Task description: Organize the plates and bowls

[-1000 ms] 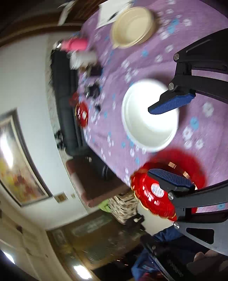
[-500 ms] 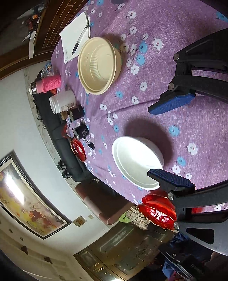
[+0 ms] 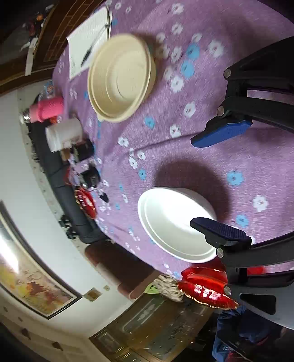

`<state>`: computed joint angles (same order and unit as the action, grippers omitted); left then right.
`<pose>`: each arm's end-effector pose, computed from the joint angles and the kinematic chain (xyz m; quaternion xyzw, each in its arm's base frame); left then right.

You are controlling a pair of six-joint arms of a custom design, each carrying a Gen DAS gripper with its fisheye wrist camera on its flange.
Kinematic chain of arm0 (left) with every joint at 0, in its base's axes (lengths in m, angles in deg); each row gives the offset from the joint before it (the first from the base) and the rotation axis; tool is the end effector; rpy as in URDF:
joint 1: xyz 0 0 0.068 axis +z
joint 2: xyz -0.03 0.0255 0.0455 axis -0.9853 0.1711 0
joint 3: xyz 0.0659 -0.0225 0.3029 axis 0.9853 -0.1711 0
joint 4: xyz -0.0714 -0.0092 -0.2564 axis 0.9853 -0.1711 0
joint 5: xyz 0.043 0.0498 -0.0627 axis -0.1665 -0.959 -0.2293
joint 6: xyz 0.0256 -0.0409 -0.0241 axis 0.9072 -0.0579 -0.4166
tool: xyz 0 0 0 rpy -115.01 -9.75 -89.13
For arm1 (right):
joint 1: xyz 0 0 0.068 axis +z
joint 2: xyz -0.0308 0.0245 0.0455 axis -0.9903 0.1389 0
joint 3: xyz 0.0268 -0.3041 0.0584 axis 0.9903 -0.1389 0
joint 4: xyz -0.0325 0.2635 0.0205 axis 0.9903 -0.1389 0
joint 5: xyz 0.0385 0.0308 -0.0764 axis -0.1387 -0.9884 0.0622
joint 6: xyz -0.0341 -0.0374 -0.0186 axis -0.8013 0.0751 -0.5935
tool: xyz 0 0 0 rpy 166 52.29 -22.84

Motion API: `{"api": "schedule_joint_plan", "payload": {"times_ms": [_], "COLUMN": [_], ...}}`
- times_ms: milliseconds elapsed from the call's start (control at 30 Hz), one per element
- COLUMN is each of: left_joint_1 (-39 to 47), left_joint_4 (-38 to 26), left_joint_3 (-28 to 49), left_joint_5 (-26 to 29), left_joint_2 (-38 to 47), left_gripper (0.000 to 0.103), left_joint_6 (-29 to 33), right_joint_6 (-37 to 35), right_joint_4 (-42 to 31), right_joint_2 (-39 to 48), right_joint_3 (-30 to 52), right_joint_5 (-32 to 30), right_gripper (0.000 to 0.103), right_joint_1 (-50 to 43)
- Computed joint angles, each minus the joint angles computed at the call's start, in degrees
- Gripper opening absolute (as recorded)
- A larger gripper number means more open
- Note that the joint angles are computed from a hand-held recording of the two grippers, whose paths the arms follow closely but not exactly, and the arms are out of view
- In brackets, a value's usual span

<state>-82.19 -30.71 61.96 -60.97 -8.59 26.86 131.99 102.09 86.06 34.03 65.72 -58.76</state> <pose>0.2860 -0.0125 0.2402 0.0421 0.8932 -0.0308 0.4466 0.2883 0.1158 0.1498 0.2379 0.8831 0.1497 0.3757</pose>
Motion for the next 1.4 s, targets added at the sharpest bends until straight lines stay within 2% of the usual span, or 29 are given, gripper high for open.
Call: {"api": "schedule_joint_plan", "payload": {"times_ms": [133, 167, 200, 233, 267, 300, 467, 667, 900, 1033, 1067, 1100, 1133, 1167, 1233, 1300, 1400], "left_joint_1": [0.21, -0.05, -0.25, -0.43, -0.54, -0.58, -2.29, -7.71, -16.78, -19.62, -19.83, -19.91, -20.04, -20.27, -20.50, -20.60, -21.24], "left_joint_4": [-0.05, -0.23, -0.63, -1.14, -1.52, -1.84, -4.33, -8.69, -10.37, -10.29, -10.46, -11.02, -11.84, -12.84, -14.32, -14.24, -12.10], "left_joint_3": [0.40, 0.80, 1.08, 1.51, 1.83, 2.08, 4.28, 8.99, 15.82, 19.32, 20.08, 20.84, 21.66, 22.67, 23.57, 23.05, 20.78], "left_joint_5": [1.22, 1.13, 1.22, 1.59, 1.98, 2.55, 5.78, 9.62, 6.88, 2.15, 1.95, 2.17, 2.63, 3.10, 4.10, 5.07, 4.13], "left_joint_2": [0.51, 0.85, 0.98, 1.38, 1.67, 1.94, 4.39, 9.89, 21.50, 27.36, 28.44, 29.29, 30.16, 31.19, 32.43, 32.45, 30.95], "left_gripper": [0.096, 0.096, 0.096, 0.096, 0.096, 0.096, 0.096, 0.096, 0.095, 0.094, 0.091, 0.080, 0.064, 0.057, 0.029, 0.019, 0.017], "left_joint_6": [0.62, 0.79, 1.04, 1.26, 1.30, 1.31, 1.07, 0.44, -1.70, -2.86, -2.99, -2.95, -2.58, -1.95, -1.11, -0.87, -0.90], "right_joint_6": [-1.05, -0.95, -1.08, -1.37, -0.99, -0.77, -1.14, -3.37, -4.29, -4.03, -3.96, -3.79, -3.48, -3.29, -3.02, -3.02, -3.02], "right_joint_4": [-4.94, -5.83, -5.89, -5.74, -5.90, -4.73, -5.98, -13.64, -10.86, -8.85, -8.59, -8.10, -7.72, -7.24, -6.18, -4.73, -5.94], "right_joint_2": [8.18, 9.67, 10.67, 11.44, 11.59, 10.86, 4.35, -4.09, -7.74, -7.35, -7.06, -6.80, -6.65, -6.56, -6.55, -6.66, -7.47], "right_joint_3": [8.97, 10.57, 11.42, 12.02, 12.09, 10.85, 4.74, -1.36, -6.96, -7.88, -7.94, -8.17, -8.38, -8.72, -9.34, -9.86, -9.41], "right_joint_5": [-3.56, -4.03, -4.85, -6.60, -7.55, -7.81, -8.14, -12.49, -9.58, -9.29, -9.25, -9.12, -8.78, -8.54, -8.40, -8.12, -5.17], "right_gripper": [0.069, 0.064, 0.042, 0.027, 0.018, 0.013, 0.009, 0.010, 0.016, 0.017, 0.017, 0.017, 0.017, 0.017, 0.017, 0.017, 0.017], "right_joint_1": [-1.61, -1.83, -2.14, -2.68, -2.99, -3.23, -4.04, -8.44, -8.11, -7.72, -7.65, -7.60, -7.28, -7.04, -6.80, -6.35, -4.28]}}
